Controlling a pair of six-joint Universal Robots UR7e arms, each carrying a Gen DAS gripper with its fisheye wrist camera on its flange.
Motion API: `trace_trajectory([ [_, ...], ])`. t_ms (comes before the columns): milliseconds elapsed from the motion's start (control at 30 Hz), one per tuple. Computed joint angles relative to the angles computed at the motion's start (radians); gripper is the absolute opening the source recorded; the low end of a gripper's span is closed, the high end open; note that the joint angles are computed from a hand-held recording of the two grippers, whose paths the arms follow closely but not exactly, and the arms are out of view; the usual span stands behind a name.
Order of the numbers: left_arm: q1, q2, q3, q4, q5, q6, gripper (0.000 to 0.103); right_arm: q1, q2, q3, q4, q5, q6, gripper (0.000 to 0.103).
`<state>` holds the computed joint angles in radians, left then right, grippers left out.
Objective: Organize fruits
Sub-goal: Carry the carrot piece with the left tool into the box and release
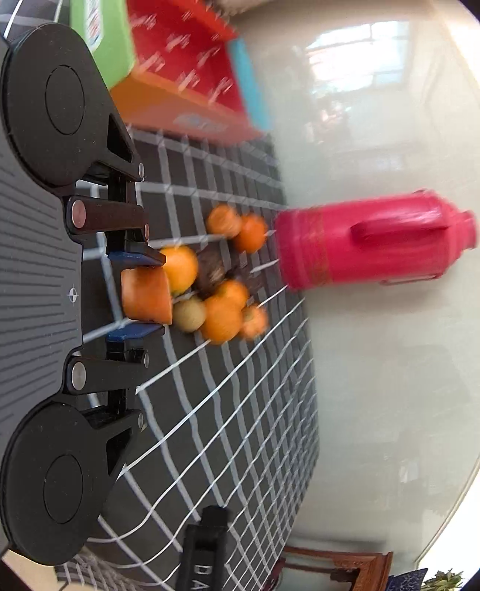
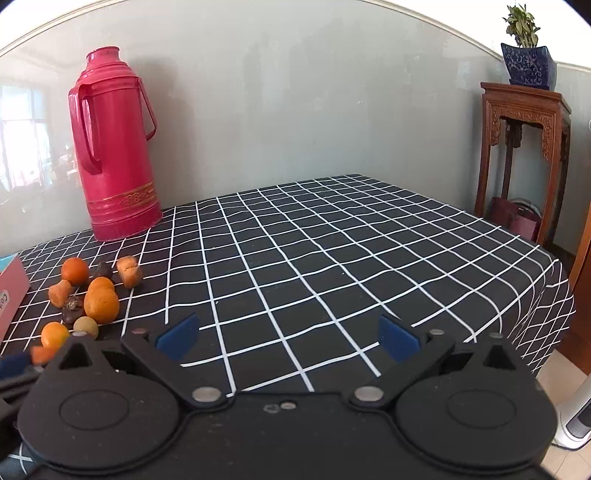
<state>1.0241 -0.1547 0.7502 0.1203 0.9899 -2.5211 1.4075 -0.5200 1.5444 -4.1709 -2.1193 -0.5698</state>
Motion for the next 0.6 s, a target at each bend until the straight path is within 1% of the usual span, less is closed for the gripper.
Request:
trace_trajectory([
  [67,-0.001,-0.041,0.066,-0.088,-0.01,0.032,0.034,0.002,0.005,-0.003,-0.003,0.006,-0.007,0.097],
  [233,0.012,-0.119,0.159,-0.238,-0.044,0.034,0.034,0.011,0.019,-0.016,0.004,0.015,-0.022,0.097],
  [300,0.018,-0.145,0.189,-0.311,-0.078,0.051,0.034,0.016,0.027,-0.024,0.012,0.017,-0.03,0.097],
  [367,0.026,-0.162,0.195,-0.352,-0.124,0.045,0.034,0.02,0.036,-0.033,0.016,0.019,-0.045,0.097],
  [433,0.036,-0.164,0.177,-0.364,-0.18,0.036,0.034,0.024,0.044,-0.039,0.019,0.022,-0.056,0.097],
  [467,0.042,-0.159,0.153,-0.349,-0.209,0.022,0.034,0.026,0.047,-0.042,0.025,0.023,-0.058,0.097],
  [600,0.072,-0.113,0.005,-0.19,-0.297,-0.086,0.034,0.034,0.058,-0.054,0.048,0.026,-0.061,0.097],
])
